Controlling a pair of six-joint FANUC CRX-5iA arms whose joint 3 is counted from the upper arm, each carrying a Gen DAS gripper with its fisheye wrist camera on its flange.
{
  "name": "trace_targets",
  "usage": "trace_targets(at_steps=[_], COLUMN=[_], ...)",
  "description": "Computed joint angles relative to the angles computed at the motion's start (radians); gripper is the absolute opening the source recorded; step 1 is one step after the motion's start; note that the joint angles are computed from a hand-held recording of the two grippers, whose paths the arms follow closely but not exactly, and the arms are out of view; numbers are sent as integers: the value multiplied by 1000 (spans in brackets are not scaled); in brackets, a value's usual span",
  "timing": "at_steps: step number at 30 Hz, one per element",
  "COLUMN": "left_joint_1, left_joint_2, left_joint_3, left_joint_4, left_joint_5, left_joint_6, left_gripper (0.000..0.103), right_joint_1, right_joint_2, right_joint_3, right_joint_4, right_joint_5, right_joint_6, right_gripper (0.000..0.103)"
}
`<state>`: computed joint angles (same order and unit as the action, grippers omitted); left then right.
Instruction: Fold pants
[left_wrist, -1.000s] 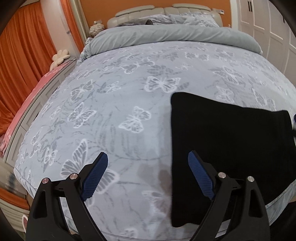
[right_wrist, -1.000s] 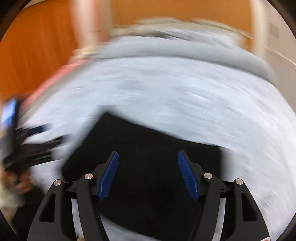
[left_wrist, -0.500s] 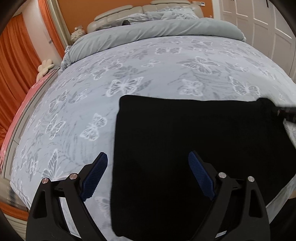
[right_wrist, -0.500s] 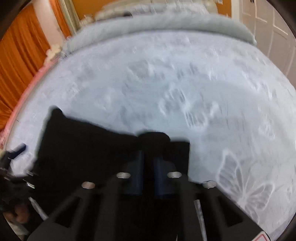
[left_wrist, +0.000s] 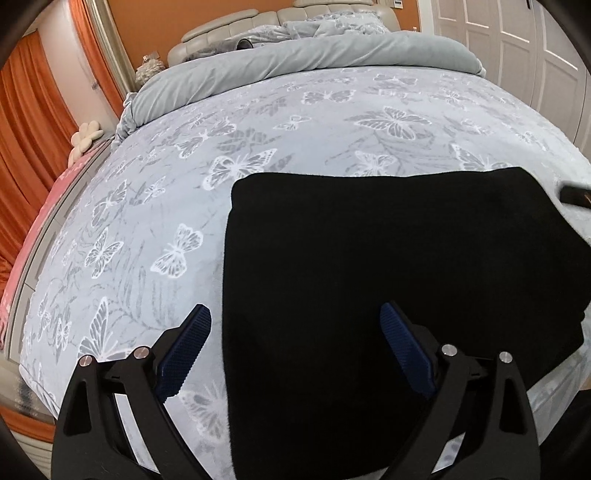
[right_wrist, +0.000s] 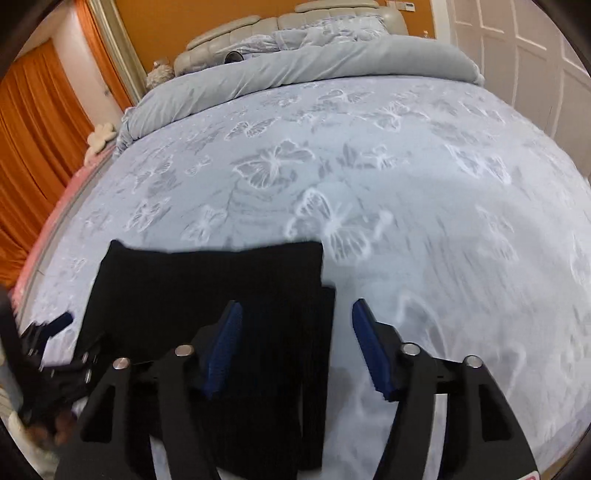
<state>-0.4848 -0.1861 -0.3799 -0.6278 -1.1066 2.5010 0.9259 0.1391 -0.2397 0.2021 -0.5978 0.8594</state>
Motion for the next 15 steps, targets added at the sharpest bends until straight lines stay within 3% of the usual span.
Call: trace_targets(at_steps=[4,5,7,9,11,15], left_joint_1=[-2,4,6,3,1,1], left_joint_2=[-4,-6,-8,-9,-14,-21], left_joint_3=[-5,-8,-10,-9,-9,-14], left_joint_4=[-4,1,4,-1,-2,-1], left_joint_5=[-11,-9,-12,-18,-22,-26], left_joint_6=[-4,-8,-7,-5,-2,0], left_gripper=[91,91,91,91,91,91], right_joint_1=[-33,-24,8,46,57,62], right_joint_2=[-22,-19,-11,-17,-53,-140], right_joint_3=[36,37,17,-33,-57,-101], right_joint_4=[-297,-296,-249,-122,-112,-144], right_joint_5=[-74,-80,-71,-40,-13,38], right_joint_6=[220,226,200,103,104,131], right_gripper=[60,60,50,33,22,15])
